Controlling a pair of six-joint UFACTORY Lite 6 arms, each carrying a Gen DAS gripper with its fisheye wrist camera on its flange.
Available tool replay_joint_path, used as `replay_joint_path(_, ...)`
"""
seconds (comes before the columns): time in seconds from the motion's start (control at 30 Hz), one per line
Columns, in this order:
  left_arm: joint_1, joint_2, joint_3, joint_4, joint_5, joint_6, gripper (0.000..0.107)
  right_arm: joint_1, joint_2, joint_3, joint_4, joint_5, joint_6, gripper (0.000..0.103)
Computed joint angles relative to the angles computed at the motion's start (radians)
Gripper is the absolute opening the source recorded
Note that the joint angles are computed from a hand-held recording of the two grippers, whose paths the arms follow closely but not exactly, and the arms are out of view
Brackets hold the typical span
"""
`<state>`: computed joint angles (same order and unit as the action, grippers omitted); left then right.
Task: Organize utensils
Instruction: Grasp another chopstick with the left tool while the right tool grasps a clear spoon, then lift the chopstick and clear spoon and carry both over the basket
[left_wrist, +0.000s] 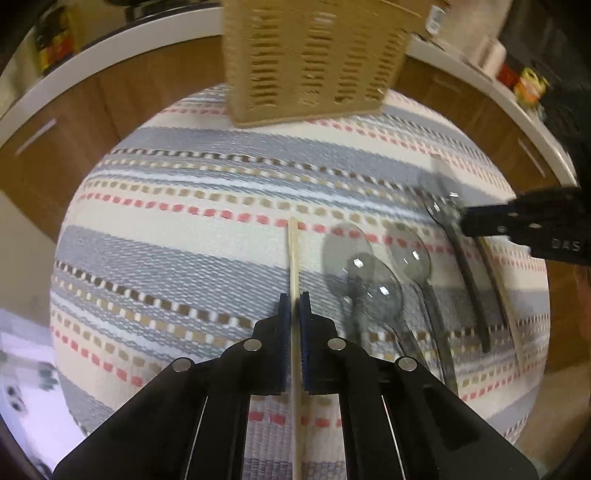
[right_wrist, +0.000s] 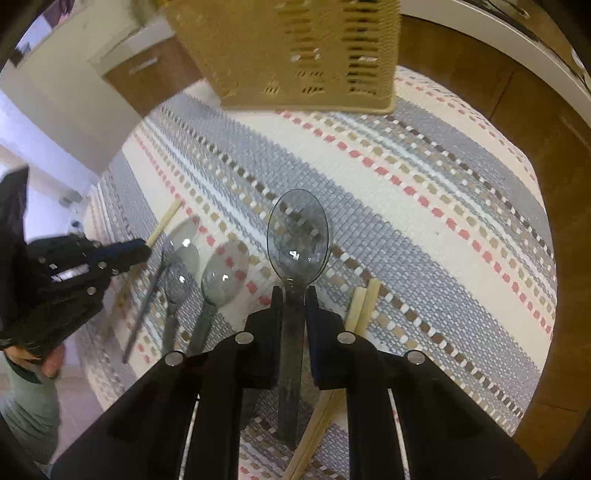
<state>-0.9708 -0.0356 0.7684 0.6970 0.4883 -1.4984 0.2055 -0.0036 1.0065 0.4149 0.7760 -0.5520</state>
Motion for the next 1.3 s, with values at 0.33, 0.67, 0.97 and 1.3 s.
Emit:
replay_joint_path(0.33,0.21,-0.073,-0.019,-0.111,-0.094,0.097,0.003,-0.077,0.24,0.283,-0.221,-0.004,0.202,0.01)
replay_joint_path(0.67,0.33,0.115,0.169,-0.401,-0.039,0.493,0.006,-0.075,0.401,0.425,-0.298,0.048,0.237,0.011)
replay_joint_path(0.97,0.4,0.297,0.394,-0.515,0.053,0.75,0.018,-0.035,0.529,0.608,-0.344,0.149,0.274,0.013)
replay_joint_path(1.3,0.352,0.409,0.53,-0.38,0.133,0.656,0.003,0.007,0.469,0.501,-0.34,0.04,0.272,0.01)
